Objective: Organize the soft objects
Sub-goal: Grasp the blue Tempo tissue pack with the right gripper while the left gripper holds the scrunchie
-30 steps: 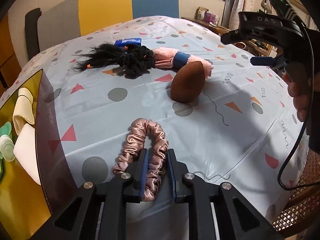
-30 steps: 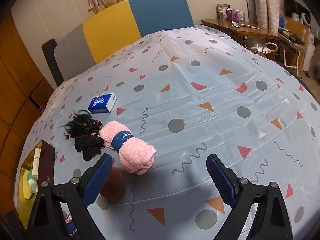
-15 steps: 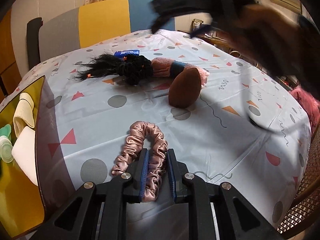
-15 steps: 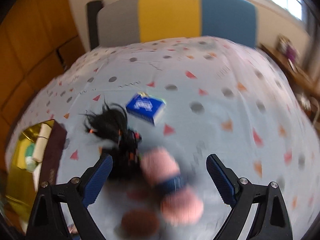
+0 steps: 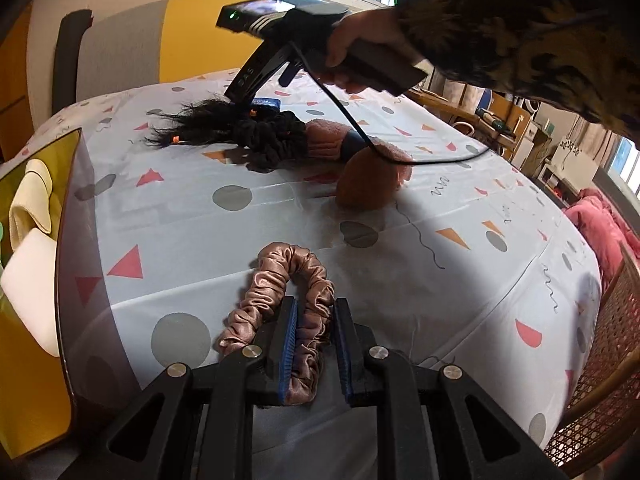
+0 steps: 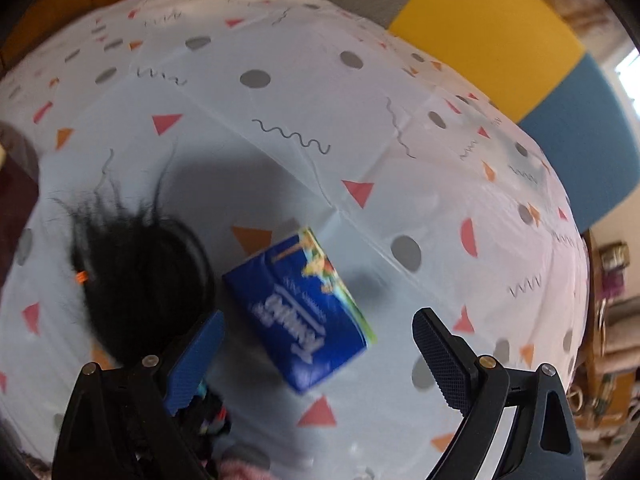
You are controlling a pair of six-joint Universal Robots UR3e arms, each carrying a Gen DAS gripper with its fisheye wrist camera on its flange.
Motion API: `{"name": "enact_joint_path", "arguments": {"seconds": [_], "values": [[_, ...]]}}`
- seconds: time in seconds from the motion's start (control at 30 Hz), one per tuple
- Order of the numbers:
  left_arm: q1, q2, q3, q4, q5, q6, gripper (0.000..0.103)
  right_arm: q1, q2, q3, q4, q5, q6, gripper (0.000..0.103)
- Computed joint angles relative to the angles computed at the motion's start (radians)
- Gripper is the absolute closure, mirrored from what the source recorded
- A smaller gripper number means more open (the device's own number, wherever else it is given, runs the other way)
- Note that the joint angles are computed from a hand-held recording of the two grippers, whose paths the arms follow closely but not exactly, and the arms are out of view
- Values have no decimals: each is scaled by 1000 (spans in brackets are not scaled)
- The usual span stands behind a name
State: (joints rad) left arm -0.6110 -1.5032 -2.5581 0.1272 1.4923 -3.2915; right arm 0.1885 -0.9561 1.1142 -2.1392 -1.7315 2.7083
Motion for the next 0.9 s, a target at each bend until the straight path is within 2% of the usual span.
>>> {"name": "enact_joint_path", "arguments": {"seconds": [0.07,0.1,0.13,0.2,0.33,0.5,0.6,0.73,0.8,0.9], "values": [[1,1,-3,4,-4,-3,86,5,27,-28,9,-5,-3,17],[1,1,-4,4,-5,-3,86,1,27,-25,7,16,1,33],[2,2,-3,3,-6,-4,86,-7,19,-20,10,50,13,40],[4,5,-4,1,-8,-2,86,4,-12,31,-33,32,33,44],[-5,2,1,-2,5,-3,86,-14,-172,222,-146,56,112,44],[-39,-16,23,-10,54,-6,87,-89,-545,552,-197,123,234,43],[-45,-12,33,-29,67,-11,90,-147,-805,739,-111,195,264,43],[-36,34,56,-121,59,-19,92,-191,-1119,971,44,203,291,43],[-14,70,61,-174,20,-21,92,-215,-1262,1091,106,183,333,43],[-27,125,75,-232,26,-32,92,-263,-1410,1224,184,185,367,43]]}}
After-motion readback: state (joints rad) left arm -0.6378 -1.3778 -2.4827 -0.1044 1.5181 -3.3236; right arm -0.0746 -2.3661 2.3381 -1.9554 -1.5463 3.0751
